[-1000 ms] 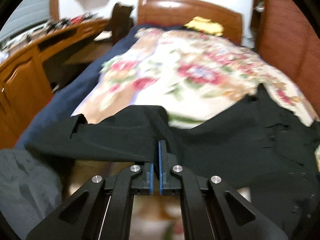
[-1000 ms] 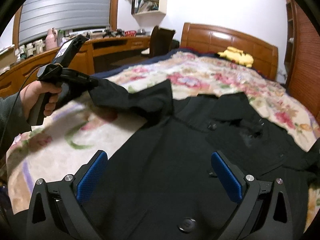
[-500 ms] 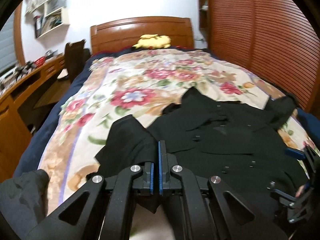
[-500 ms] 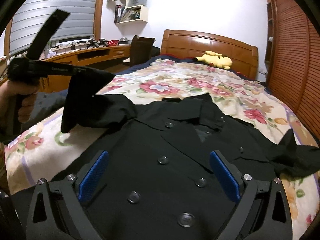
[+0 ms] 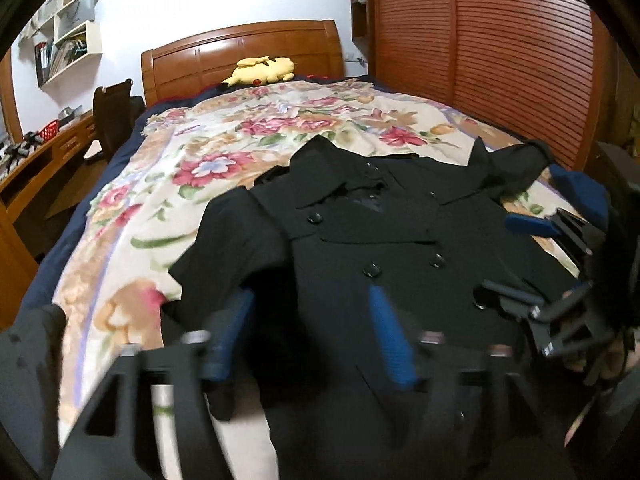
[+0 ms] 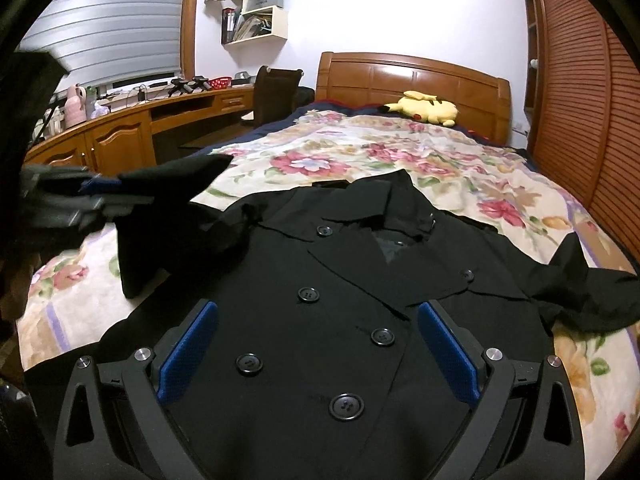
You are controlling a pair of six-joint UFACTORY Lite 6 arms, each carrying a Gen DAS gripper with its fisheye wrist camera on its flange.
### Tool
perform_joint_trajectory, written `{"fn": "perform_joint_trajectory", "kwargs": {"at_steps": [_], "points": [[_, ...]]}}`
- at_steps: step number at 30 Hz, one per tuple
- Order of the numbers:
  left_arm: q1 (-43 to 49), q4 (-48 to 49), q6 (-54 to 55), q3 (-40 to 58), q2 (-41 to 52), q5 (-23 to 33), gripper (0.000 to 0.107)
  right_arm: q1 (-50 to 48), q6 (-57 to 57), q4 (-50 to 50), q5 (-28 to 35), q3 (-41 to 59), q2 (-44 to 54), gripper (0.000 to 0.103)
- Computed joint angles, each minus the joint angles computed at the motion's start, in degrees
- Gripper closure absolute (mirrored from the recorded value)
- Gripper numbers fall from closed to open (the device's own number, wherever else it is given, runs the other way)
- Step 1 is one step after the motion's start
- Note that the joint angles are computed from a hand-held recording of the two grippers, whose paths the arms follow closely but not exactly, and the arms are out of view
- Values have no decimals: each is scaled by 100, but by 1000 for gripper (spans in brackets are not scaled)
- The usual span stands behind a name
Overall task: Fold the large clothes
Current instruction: 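Fold the held sleeve across the coat front with the left gripper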
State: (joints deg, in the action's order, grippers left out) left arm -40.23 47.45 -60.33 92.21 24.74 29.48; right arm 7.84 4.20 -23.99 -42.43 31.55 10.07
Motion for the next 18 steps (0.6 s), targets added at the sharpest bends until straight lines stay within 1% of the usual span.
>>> {"fn": "perform_joint_trajectory", "kwargs": {"at_steps": [1, 5, 8, 11, 12, 18], "points": [[-68, 256, -313, -272, -160, -59, 27, -67, 69, -121, -13, 9, 5, 3], [-182, 674, -934, -987, -623, -265, 26, -174, 177, -312, -42, -23, -5, 3], [-398, 1522, -1883, -1567, -1002, -154, 26, -191, 177, -344, -41, -42, 4, 3], [-480, 2003, -2353, -1785, -1113, 69, 26, -195, 176, -347, -12, -35, 3, 3], [-460, 2030, -2374, -1765, -1071, 148, 26, -196, 171, -342, -10, -42, -6, 3], [49, 2157, -2600, -1875, -1008, -158, 26, -193, 195, -370, 9, -72, -46, 3]]}}
